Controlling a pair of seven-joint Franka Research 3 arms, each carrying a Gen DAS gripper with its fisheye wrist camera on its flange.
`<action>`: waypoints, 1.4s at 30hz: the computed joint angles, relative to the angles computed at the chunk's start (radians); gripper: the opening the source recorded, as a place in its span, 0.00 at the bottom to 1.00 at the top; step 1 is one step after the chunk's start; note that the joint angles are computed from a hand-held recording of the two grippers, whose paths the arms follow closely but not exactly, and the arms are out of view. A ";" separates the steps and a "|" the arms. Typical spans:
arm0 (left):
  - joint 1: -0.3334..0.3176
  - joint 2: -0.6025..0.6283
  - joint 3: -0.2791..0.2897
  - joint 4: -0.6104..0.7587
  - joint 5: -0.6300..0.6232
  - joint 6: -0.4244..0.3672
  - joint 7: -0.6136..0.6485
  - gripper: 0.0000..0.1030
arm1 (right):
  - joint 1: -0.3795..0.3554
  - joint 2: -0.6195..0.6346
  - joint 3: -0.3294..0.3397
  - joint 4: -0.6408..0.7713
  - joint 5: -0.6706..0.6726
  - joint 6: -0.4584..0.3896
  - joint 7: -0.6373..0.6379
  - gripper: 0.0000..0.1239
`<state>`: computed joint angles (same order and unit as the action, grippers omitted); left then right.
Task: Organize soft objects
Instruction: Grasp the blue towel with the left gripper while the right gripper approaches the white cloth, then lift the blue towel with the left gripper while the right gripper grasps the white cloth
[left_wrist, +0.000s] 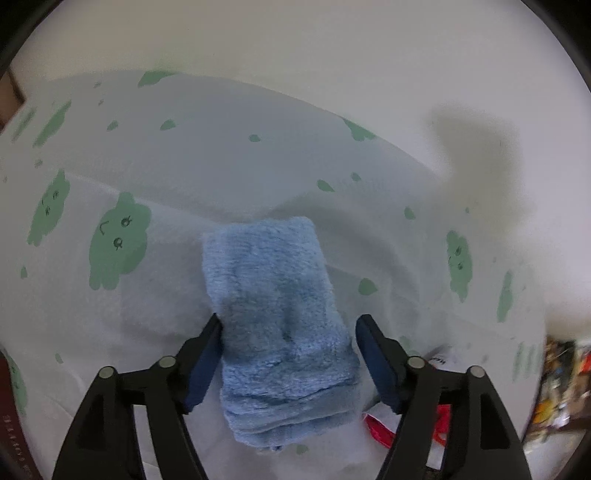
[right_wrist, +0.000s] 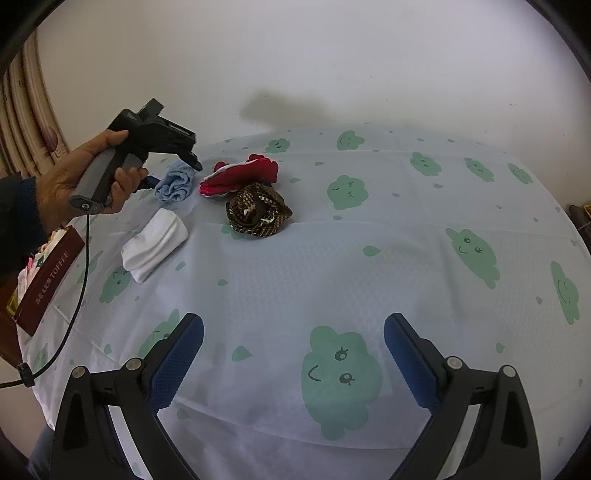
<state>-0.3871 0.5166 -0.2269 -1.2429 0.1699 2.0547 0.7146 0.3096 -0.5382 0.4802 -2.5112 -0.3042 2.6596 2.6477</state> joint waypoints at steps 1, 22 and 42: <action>-0.015 0.014 0.005 0.024 0.025 -0.026 0.011 0.73 | 0.001 0.001 -0.002 0.000 0.001 0.001 0.000 0.79; 0.004 -0.859 -0.042 -1.019 -0.146 0.440 0.047 0.24 | 0.025 0.040 -0.021 0.034 0.006 -0.076 -0.011 0.79; -0.189 -1.429 -0.067 -1.412 -0.154 0.351 -0.099 0.26 | 0.184 0.421 -0.109 0.472 0.103 -0.122 0.086 0.81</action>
